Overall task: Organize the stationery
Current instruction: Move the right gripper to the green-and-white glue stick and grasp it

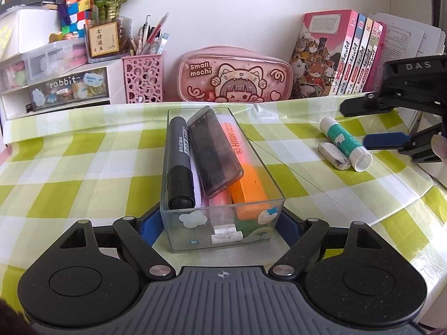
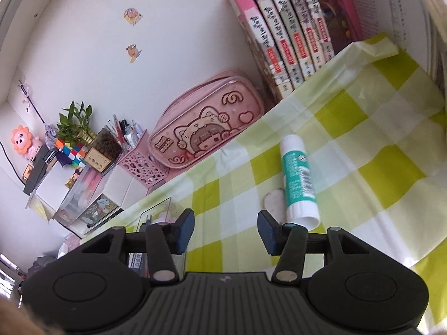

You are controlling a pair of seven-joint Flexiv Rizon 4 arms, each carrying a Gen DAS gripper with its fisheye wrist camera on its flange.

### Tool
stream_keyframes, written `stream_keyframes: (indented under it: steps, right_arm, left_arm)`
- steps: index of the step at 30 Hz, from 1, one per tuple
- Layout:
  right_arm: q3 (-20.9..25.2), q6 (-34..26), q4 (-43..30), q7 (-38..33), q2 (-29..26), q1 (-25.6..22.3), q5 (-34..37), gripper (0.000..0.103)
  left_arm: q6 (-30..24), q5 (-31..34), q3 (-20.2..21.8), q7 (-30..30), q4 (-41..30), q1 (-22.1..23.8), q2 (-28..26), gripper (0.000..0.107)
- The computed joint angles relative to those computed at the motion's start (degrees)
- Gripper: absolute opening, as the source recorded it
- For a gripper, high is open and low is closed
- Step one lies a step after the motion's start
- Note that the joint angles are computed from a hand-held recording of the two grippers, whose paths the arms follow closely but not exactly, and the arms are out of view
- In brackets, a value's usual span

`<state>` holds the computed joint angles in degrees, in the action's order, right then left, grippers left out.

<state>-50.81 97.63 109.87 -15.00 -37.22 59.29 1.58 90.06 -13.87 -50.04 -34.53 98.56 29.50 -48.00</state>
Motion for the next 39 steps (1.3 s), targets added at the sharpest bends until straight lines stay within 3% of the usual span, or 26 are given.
stream_keyframes:
  steps: [2,7,12,17,18,20,22,27,33,39]
  right_arm:
    - [-3.8,-0.9,1.3,0.4,-0.9,3.0,0.2,0.078]
    - [-9.1,-3.5,2.8,0.6,-2.9,6.9,-0.7,0.081]
    - [-10.8,-6.1,3.0,0.2,-4.9,7.5,-2.9,0.081]
    - [-8.4,-6.6,1.7,-0.1,-5.8,4.5,-4.8,0.078]
    - [-8.0,-6.3,1.7,-0.2,-5.9,4.0,-5.1,0.074]
    - [-5.9,-5.9,1.5,-1.1,-5.2,2.3,-5.7,0.053]
    - [-5.9,-5.3,2.0,-1.5,-5.0,2.2,-5.8,0.048]
    - [-0.9,-5.4,4.1,-4.1,1.3,0.0,-6.7,0.048]
    - [9.3,-8.5,6.8,-8.5,10.9,-6.3,-13.1,0.049]
    - [10.0,-5.7,7.0,-3.8,10.1,-8.2,-15.6,0.053]
  left_arm:
    - [0.0,0.0,0.0,0.0,-0.1,-0.1,0.0,0.08]
    - [0.0,0.1,0.3,0.0,-0.1,-0.2,0.1,0.08]
    - [-0.2,0.0,0.4,0.2,-0.2,-0.3,0.2,0.081]
    - [-0.4,-0.3,0.3,0.4,-0.2,-0.2,0.1,0.081]
    - [-0.4,-0.3,0.3,0.5,-0.2,-0.3,0.1,0.081]
    - [-0.3,-0.4,0.4,0.5,-0.2,-0.3,0.2,0.082]
    - [-0.3,-0.4,0.4,0.5,-0.2,-0.3,0.2,0.082]
    - [-0.3,-0.5,0.4,0.6,-0.2,-0.3,0.2,0.082]
    - [-0.3,-0.5,0.4,0.6,-0.2,-0.3,0.2,0.082]
    - [-0.3,-0.6,0.4,0.6,-0.2,-0.4,0.2,0.081]
